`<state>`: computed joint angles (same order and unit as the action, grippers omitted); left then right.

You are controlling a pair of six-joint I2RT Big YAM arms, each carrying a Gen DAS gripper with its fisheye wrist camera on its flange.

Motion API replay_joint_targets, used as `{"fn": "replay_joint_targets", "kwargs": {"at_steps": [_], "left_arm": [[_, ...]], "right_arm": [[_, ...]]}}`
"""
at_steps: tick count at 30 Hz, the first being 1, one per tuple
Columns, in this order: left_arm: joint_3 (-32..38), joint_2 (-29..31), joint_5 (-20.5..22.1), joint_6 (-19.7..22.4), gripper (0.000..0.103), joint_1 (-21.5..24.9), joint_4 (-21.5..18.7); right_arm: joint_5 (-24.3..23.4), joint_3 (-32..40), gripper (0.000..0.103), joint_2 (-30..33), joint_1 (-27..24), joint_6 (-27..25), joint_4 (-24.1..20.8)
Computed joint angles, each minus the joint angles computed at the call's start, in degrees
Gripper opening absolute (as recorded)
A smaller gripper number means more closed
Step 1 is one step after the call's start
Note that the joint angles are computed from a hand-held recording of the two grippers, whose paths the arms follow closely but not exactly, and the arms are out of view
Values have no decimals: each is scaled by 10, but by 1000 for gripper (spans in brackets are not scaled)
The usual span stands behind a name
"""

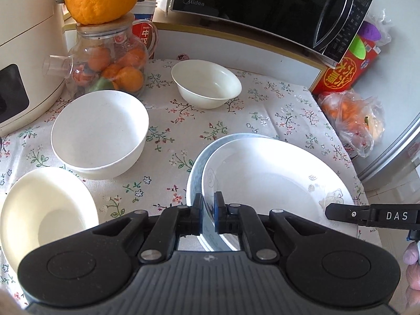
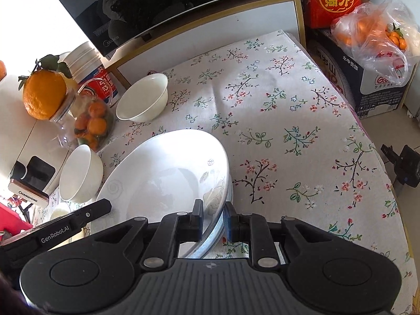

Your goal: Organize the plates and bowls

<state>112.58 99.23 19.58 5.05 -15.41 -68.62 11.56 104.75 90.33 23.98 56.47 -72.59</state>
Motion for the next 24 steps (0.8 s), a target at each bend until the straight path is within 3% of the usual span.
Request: {"fn": "replay_joint_targets", "kwargs": {"at_steps": [12,24], "left_arm": [[-29,-16,-51,37,8,-8,29],[-59,-30,-77,64,9,-18,62]], "right_arm": [[-1,13,16,14,6,-6,-6],[21,32,17,28,11,-32,-26]]}}
